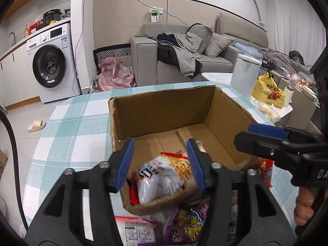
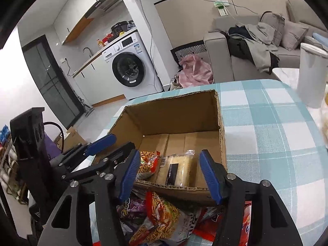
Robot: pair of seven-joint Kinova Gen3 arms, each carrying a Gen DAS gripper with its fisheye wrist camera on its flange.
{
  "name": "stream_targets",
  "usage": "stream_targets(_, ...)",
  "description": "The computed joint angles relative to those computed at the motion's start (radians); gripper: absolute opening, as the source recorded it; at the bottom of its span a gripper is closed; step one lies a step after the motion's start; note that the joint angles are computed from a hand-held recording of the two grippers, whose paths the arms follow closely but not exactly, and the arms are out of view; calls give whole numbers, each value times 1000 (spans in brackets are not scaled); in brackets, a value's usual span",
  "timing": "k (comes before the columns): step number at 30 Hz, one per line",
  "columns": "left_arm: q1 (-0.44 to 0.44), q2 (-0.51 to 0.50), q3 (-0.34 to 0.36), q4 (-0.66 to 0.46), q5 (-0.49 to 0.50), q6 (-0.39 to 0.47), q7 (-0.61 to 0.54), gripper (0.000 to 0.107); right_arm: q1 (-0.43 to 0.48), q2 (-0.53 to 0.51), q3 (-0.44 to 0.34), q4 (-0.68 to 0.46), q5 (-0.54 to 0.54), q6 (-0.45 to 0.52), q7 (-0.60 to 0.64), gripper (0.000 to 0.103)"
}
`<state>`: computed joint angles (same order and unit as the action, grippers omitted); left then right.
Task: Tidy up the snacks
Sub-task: 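Withdraw both tools from the box back toward the snack pile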
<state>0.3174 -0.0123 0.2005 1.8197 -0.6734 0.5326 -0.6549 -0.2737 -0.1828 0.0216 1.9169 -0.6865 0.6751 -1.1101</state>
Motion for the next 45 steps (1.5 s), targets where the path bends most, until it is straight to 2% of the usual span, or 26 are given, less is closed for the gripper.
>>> stream_targets(1,-1,-9,-2,-1,24,-5,-18,68,1,-20,-6,15,2,-24,-2,82)
stream_targets(4,-16,-62,3,33,78,-39,-46,84,-1,-66,2,34,11,-45,-7,90)
stream_targets(5,-25,-80,18,43,73,-38,-36,84,3,-82,-1,37,34,-50,-29,97)
stream_targets(8,-51,-123,75,52,59,8,-17,92,-5,-113,26,28,77,-19,-55,103)
stream_targets(9,-60,-138,92,58,54,22,-9,102,-4,-120,34,22,93,1,-64,103)
stream_targets(12,-89,-176,147,74,39,58,25,102,15,-141,31,10,158,47,-107,103)
stream_targets(17,-117,-241,178,106,103,101,10,102,25,-173,20,18,244,79,-142,103)
stream_targets(24,-170,-326,203,171,205,122,-38,102,10,-196,32,53,283,108,-146,103)
stream_targets(32,-210,-354,230,193,285,146,-122,102,18,-201,18,81,335,115,-163,103)
stream_targets(36,-234,-338,260,182,283,160,-135,102,25,-190,23,80,343,120,-168,103)
stream_targets(45,-167,-297,189,164,337,179,-239,102,43,-132,33,81,337,129,-149,103)
